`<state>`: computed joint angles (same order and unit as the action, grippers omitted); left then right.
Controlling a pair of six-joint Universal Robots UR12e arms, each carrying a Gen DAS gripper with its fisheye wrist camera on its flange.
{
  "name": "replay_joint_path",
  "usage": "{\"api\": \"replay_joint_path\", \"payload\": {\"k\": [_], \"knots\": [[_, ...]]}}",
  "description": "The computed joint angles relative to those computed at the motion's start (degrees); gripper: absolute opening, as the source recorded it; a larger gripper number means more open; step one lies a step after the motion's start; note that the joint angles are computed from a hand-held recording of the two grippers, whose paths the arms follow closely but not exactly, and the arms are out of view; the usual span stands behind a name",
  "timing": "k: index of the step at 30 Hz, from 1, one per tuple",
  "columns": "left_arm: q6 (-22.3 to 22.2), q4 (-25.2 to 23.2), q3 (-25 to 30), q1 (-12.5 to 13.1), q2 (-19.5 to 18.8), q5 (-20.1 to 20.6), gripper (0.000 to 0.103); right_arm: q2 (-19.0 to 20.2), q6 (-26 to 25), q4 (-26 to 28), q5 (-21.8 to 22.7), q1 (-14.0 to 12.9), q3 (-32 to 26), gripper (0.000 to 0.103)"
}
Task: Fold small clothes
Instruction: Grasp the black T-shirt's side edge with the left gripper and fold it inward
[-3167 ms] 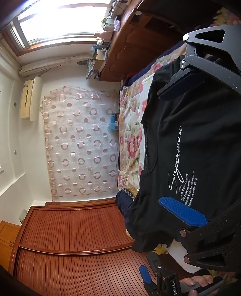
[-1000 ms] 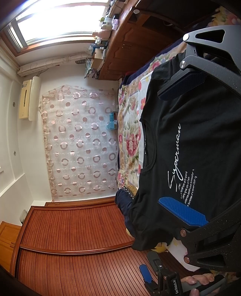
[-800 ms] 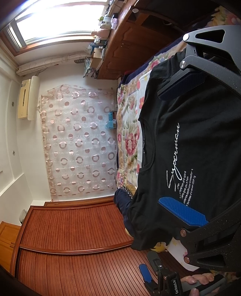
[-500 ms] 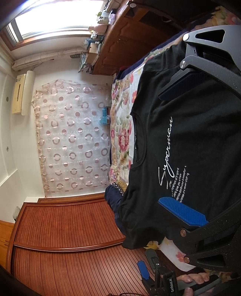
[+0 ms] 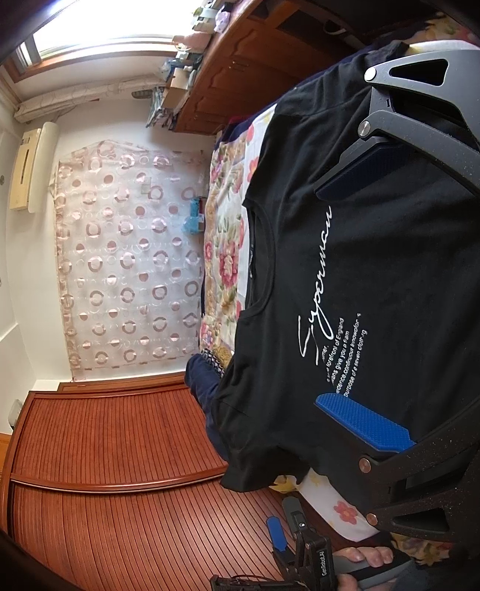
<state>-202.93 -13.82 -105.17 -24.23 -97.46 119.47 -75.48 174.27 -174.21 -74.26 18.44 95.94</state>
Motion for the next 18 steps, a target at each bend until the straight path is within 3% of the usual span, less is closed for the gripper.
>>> {"api": "replay_joint_path", "payload": {"k": [7, 13, 18], "knots": [[-0.4, -0.7, -2.0, 2.2, 1.5, -0.7, 0.102, 0.5, -1.9, 2.7, 2.6, -0.8, -1.3, 0.103], [0.5, 0.8, -3.8, 5.3, 2.8, -4.6, 0.101, 1.1, -3.8, 4.9, 3.5, -0.9, -2.5, 0.103], [-0.5, 0.2, -4.7, 8.7, 3.6, -10.5, 0.085, 1.4, -5.4, 6.9, 3.9, -0.9, -3.4, 0.103]]}}
